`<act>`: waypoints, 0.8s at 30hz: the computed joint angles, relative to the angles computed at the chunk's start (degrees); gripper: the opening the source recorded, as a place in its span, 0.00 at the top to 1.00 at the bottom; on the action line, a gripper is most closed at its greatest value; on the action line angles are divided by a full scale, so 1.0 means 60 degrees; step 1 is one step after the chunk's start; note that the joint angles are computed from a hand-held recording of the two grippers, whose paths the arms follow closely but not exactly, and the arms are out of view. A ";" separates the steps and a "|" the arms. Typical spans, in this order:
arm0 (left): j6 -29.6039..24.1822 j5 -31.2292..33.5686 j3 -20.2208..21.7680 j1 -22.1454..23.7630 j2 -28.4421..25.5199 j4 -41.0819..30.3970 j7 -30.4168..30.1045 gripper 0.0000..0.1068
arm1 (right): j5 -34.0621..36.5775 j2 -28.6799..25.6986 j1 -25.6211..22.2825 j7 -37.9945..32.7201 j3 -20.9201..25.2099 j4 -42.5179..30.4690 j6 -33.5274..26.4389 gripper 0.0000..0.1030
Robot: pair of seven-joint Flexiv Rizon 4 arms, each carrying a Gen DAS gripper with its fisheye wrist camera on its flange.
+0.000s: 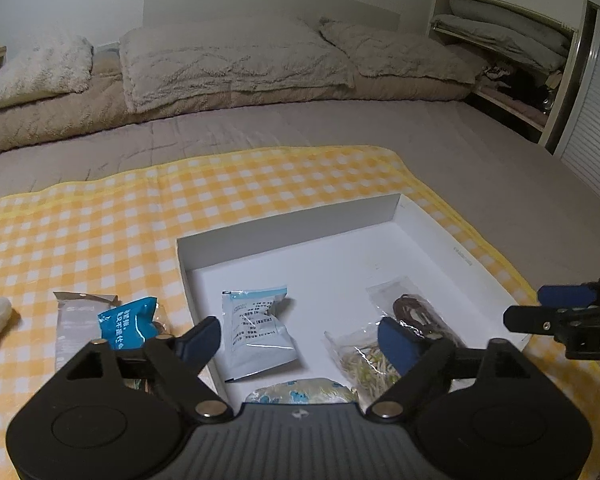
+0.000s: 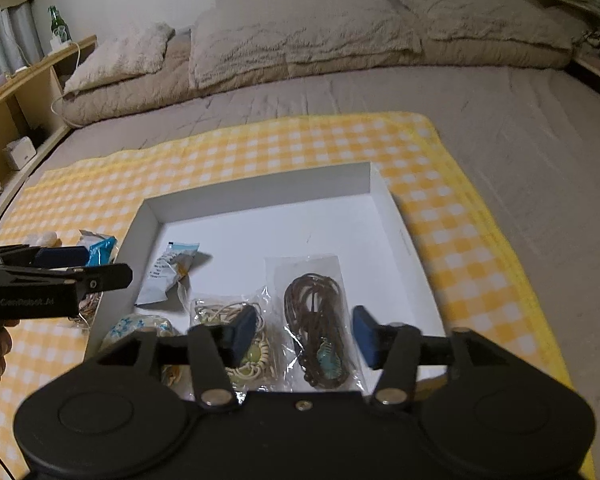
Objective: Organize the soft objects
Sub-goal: 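Lift both grippers up and away from the white box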
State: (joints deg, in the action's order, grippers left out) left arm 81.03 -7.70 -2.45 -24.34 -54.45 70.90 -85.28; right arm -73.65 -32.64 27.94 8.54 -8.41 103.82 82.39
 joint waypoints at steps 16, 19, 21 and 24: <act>0.0469 0.0331 0.0612 -0.0345 0.0885 0.1248 -0.0740 0.04 | -0.2584 0.0762 -0.0792 0.1979 0.0923 0.0452 -0.1426 0.00; 0.0519 0.0433 0.0853 -0.0439 0.1030 0.1472 -0.0921 0.04 | -0.2501 0.0727 -0.0935 0.1825 0.1181 0.0419 -0.1661 0.00; 0.0537 0.0488 0.1017 -0.0484 0.1121 0.1605 -0.1072 0.04 | -0.2469 0.0697 -0.0963 0.1767 0.1248 0.0391 -0.1734 0.00; 0.0660 0.0602 0.1301 -0.0548 0.1266 0.1837 -0.1342 0.04 | -0.2385 0.0612 -0.0951 0.1658 0.1297 0.0302 -0.1750 0.00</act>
State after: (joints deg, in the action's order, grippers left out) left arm 84.99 -4.09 5.36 -27.63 -46.86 81.92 -93.33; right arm -87.96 -28.97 22.23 18.49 -0.63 105.63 71.89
